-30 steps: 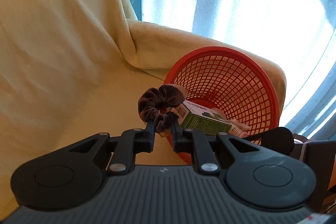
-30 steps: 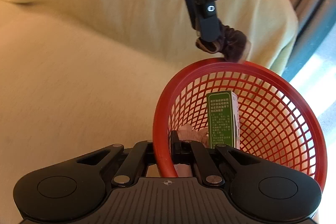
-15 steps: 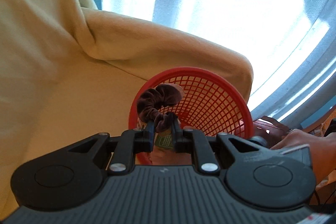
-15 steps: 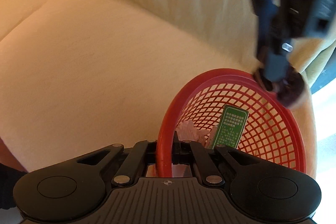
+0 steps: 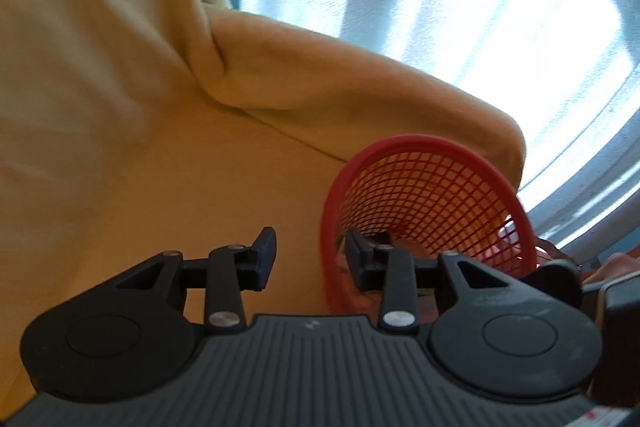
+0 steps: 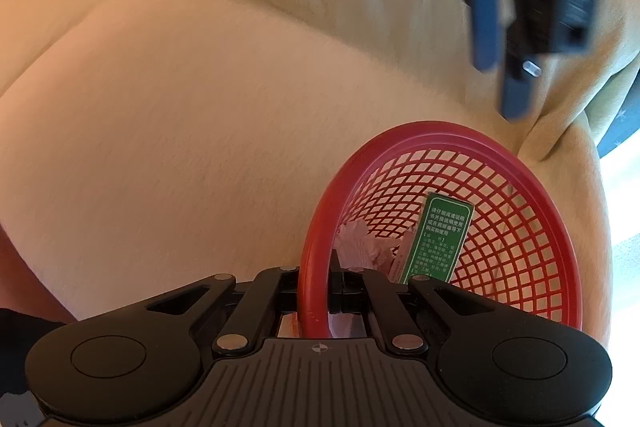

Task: Organize objects
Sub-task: 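Lower the scrunchie into the red basket and open the left gripper, then lower the red basket to the floor beside the sofa with the right gripper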

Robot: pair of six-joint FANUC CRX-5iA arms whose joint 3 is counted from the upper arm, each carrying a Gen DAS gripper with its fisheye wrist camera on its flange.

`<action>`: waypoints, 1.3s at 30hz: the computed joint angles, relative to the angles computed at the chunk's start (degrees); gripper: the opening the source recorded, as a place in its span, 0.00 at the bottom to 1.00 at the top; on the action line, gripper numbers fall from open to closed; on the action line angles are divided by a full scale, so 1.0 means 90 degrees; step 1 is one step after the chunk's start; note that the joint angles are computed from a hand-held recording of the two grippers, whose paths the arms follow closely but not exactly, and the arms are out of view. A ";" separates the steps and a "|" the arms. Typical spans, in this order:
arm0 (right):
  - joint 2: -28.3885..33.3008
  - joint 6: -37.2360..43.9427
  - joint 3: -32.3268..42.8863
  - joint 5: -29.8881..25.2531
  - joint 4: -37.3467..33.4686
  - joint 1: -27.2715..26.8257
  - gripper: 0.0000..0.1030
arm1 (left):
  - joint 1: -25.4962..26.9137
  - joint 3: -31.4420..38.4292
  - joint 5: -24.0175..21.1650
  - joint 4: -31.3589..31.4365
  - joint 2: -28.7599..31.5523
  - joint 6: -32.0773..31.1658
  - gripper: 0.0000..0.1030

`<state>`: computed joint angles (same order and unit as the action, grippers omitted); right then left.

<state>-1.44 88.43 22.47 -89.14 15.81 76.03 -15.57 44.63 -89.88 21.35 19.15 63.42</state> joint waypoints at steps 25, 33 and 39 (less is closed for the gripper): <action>0.1428 0.0544 0.3368 -0.2844 -0.0673 -0.0023 0.00 | 0.0116 -0.2075 -0.0127 -0.0554 -0.1475 0.1131 0.31; 0.0997 0.0635 0.3355 -0.3218 -0.0752 0.0221 0.00 | -0.0453 -0.2073 -0.0022 -0.0982 -0.1755 0.1948 0.31; 0.0067 0.1103 0.2448 -0.2928 -0.0863 0.0315 0.00 | -0.1476 -0.1947 -0.0024 -0.1883 -0.2023 0.3544 0.31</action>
